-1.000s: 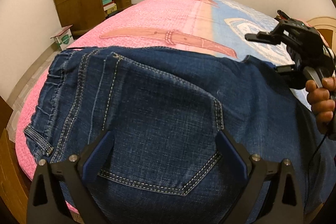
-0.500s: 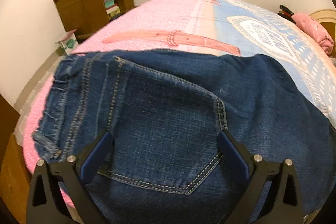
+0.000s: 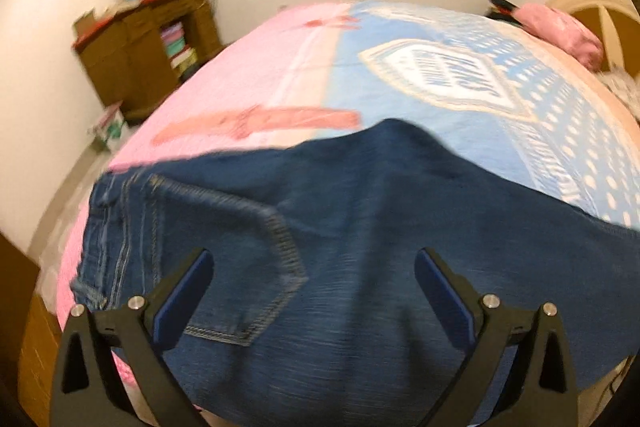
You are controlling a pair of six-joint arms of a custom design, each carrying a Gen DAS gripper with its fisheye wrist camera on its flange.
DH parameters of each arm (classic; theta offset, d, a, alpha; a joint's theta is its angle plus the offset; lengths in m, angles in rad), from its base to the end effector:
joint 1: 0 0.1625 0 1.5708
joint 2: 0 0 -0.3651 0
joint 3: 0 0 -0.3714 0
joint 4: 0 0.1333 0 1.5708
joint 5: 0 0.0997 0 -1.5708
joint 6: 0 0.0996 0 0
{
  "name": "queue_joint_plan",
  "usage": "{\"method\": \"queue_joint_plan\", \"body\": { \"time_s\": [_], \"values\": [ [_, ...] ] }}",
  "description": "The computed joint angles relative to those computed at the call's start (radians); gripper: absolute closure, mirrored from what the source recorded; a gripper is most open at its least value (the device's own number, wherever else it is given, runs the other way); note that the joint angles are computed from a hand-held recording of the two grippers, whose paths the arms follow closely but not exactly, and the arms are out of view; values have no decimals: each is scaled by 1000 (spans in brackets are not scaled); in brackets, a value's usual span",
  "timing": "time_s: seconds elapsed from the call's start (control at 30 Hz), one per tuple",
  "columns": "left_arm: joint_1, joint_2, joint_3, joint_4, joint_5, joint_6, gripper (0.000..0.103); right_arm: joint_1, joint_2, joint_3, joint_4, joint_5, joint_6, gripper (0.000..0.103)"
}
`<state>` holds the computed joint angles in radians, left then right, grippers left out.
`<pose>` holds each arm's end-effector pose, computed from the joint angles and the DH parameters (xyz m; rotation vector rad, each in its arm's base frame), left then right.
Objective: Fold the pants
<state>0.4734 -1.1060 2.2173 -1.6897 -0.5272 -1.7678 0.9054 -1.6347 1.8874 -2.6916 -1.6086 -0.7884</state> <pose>-0.2034 -0.3507 0.0451 -0.0654 1.9563 -0.9249 -0.1924 -0.4550 0.4458 0.1274 -2.4140 0.8069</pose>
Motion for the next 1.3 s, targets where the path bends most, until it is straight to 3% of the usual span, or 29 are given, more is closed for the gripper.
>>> {"method": "queue_joint_plan", "body": {
  "time_s": [0.17, 0.23, 0.3, 0.4, 0.47, 0.53, 0.6, 0.7, 0.83, 1.0, 1.17, 1.23, 1.3],
  "values": [
    [-25, 98, -77, 15, -7, 76, 1, 9, 66, -32, -9, -84, -68, 63],
    [-26, 116, -92, 3, -13, 99, 1, 19, 84, -7, -108, -105, -104, 63],
    [-26, 125, -94, -47, -22, 137, 0, 11, 83, -1, -164, -87, -99, 63],
    [-12, 142, -107, -71, -24, 161, 0, -3, 98, -46, -89, -69, -66, 63],
    [-6, 150, -107, -108, -35, 179, 0, -6, 107, -43, -104, -63, -114, 63],
    [3, 157, -104, -163, -48, 209, 0, -9, 98, -23, -124, -45, -162, 78],
    [14, 171, -105, -223, -58, 248, 1, -5, 106, 0, -196, -62, -217, 84],
    [31, 203, -125, -278, -64, 295, 1, -9, 110, -8, -185, -53, -231, 85],
    [39, 237, -147, -360, -71, 356, 1, 12, 86, 39, -259, -78, -310, 97],
    [58, 280, -201, -407, -49, 419, 1, 1, 0, 65, -257, 70, -232, 97],
    [72, 297, -233, -445, -25, 412, 0, 59, 80, 32, -415, 3, -228, 97],
    [77, 306, -246, -422, -16, 386, 1, 68, 145, -8, -474, -47, -211, 102],
    [88, 313, -253, -412, -28, 380, 1, 64, 201, -66, -392, -113, -162, 102]
  ]
}}
